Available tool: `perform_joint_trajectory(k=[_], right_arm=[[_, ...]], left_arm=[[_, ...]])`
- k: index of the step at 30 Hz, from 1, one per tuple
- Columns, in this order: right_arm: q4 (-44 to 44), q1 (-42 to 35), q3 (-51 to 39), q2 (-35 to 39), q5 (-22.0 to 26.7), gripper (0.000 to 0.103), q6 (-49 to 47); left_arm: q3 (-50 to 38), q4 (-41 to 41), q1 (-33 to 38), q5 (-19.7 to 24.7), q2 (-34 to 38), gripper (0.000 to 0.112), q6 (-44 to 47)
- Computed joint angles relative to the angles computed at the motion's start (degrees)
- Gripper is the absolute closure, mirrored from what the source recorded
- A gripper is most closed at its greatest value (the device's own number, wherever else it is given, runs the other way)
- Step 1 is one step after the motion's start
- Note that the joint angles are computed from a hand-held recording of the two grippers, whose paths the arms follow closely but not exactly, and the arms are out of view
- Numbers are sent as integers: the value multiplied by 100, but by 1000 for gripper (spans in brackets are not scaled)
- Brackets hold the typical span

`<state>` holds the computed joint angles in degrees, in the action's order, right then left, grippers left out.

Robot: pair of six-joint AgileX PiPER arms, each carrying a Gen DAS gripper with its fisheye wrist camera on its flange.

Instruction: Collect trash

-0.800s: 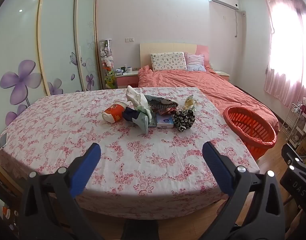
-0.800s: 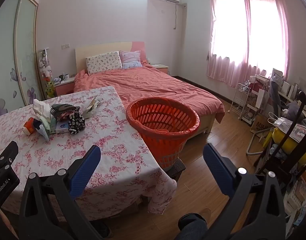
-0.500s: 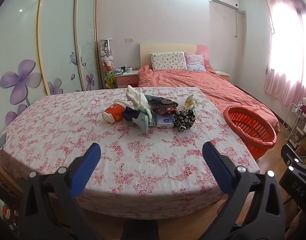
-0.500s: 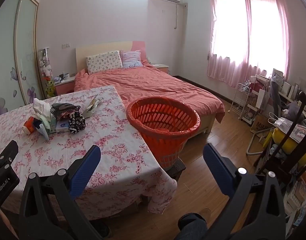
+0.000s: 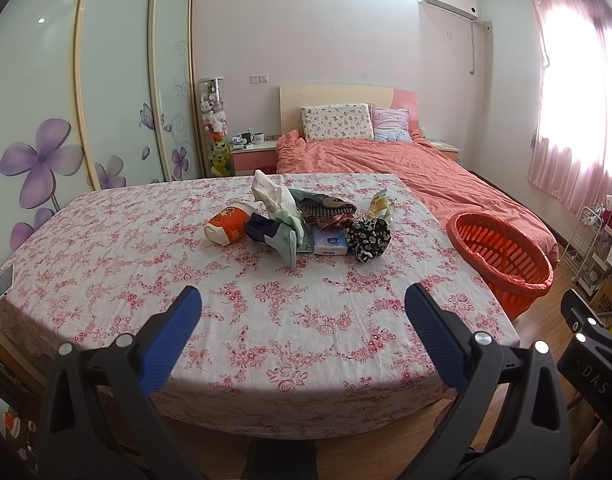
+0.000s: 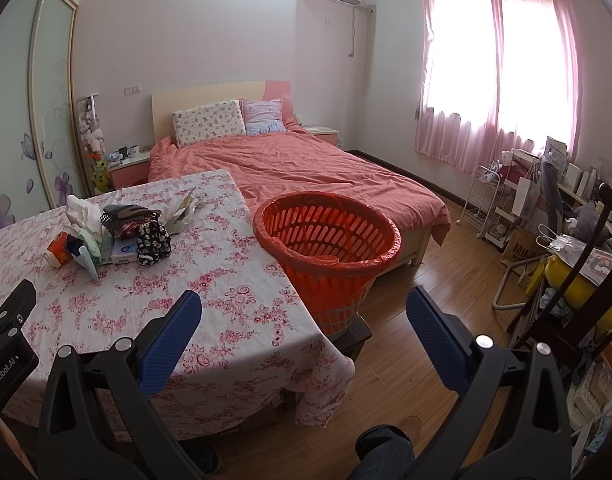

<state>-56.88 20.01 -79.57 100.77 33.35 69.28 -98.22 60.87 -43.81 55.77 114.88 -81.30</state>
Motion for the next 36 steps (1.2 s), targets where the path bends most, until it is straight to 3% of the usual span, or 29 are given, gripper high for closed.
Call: perform_joint_trajectory(k=[36], right_arm=[[-41,12,37,13,-3,2,52]], left_arm=[[-2,-6,1,-6,0,13,0]])
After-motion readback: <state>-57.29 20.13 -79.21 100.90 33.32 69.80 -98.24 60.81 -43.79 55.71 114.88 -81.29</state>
